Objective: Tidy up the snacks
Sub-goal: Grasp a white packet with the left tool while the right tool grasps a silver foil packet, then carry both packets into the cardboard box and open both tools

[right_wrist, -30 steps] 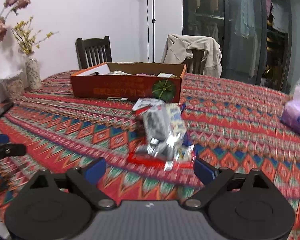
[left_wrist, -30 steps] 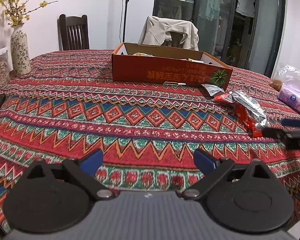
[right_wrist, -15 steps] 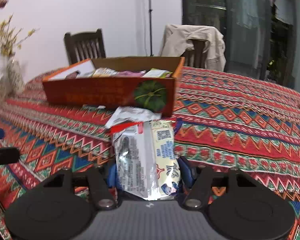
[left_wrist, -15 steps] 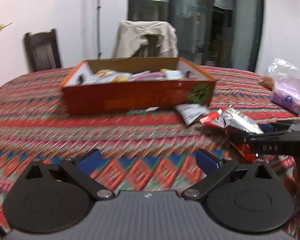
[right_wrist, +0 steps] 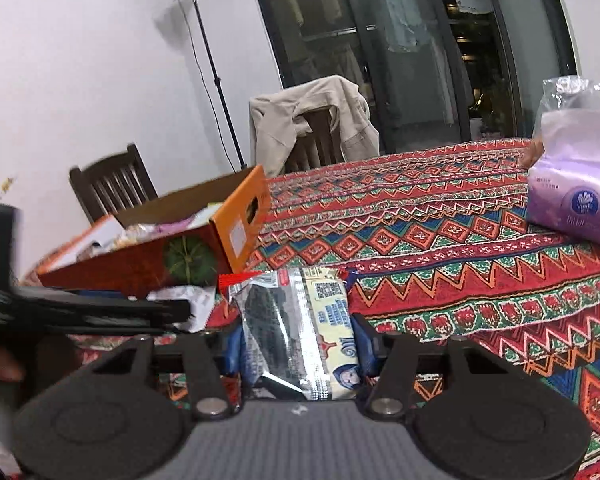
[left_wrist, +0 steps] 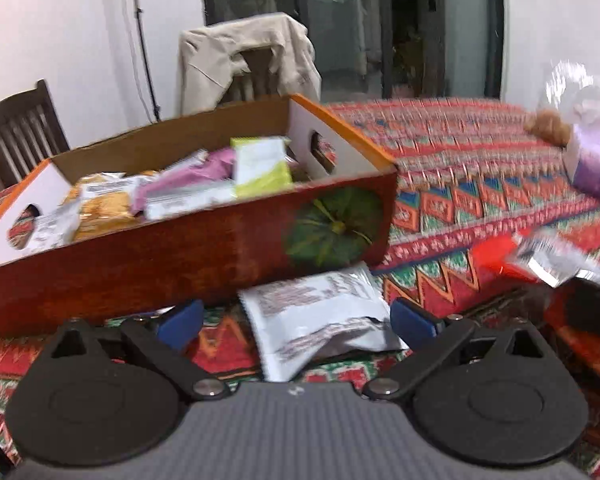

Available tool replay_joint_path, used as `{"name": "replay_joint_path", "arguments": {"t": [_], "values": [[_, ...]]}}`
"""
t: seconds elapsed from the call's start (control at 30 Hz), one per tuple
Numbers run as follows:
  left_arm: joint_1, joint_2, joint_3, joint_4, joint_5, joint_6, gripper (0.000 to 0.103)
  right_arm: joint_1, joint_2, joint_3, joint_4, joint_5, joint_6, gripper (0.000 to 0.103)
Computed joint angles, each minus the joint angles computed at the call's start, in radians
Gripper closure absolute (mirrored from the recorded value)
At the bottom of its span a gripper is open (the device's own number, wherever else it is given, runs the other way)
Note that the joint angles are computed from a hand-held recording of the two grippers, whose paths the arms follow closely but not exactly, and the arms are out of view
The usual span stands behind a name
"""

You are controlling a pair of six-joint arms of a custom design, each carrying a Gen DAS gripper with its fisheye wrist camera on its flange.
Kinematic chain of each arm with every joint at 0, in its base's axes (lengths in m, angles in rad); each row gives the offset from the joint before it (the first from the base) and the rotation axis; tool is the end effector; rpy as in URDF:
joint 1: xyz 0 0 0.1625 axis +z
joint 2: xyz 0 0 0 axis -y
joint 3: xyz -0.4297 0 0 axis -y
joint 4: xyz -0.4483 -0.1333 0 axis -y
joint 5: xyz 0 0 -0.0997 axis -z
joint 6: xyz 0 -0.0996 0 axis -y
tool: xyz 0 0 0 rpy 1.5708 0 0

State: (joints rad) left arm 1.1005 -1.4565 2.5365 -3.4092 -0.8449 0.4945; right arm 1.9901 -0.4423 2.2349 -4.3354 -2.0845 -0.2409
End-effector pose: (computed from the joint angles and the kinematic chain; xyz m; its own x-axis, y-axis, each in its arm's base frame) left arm 0.0038 -0.4326 0.2085 -0.6128 0.2472 -0.7506 0.7042 0.6019 -0.3767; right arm 0.2471 -0.3471 -0.0574 -0.8783 -0.1071 0.4660 -0.4521 0.5038 -0.7361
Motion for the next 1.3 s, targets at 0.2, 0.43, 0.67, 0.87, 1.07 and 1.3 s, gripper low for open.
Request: {"name": "replay_joint_path", "arguments": {"t": [0.2, 0.43, 0.67, 0.87, 1.07, 1.3], "values": [[-0.015, -0.03, 0.015, 0.052, -0.046, -0.055, 0.051, -0.035, -0.005, 0.015, -0.026, 0.068, 0.031, 0.051], [-0.081, -0.305, 0.127, 0.3, 0.017, -0.166, 0.055, -0.04, -0.008, 0.022, -0.02, 0.092, 0.026, 0.051], [-0.125, -0.905, 0.221, 0.795, 0.051, -0.316, 0.055, -0.06, -0.023, 0.036, 0.009, 0.148, 0.031, 0.052], [-0.145, -1.232, 0.209, 1.05, 0.114, -0.337, 0.055, 0.002, -0.004, 0.018, 0.039, 0.075, 0.031, 0.053], [-0.029, -1.246, 0.171, 0.989, -0.002, -0.254, 0.055, 0.128, 0.029, 0.012, 0.08, 0.059, 0.089, 0.053], [0.149, -1.053, 0.103, 0.755, -0.214, -0.117, 0.055, 0.212, 0.029, -0.055, 0.213, -0.001, 0.129, 0.053]]}}
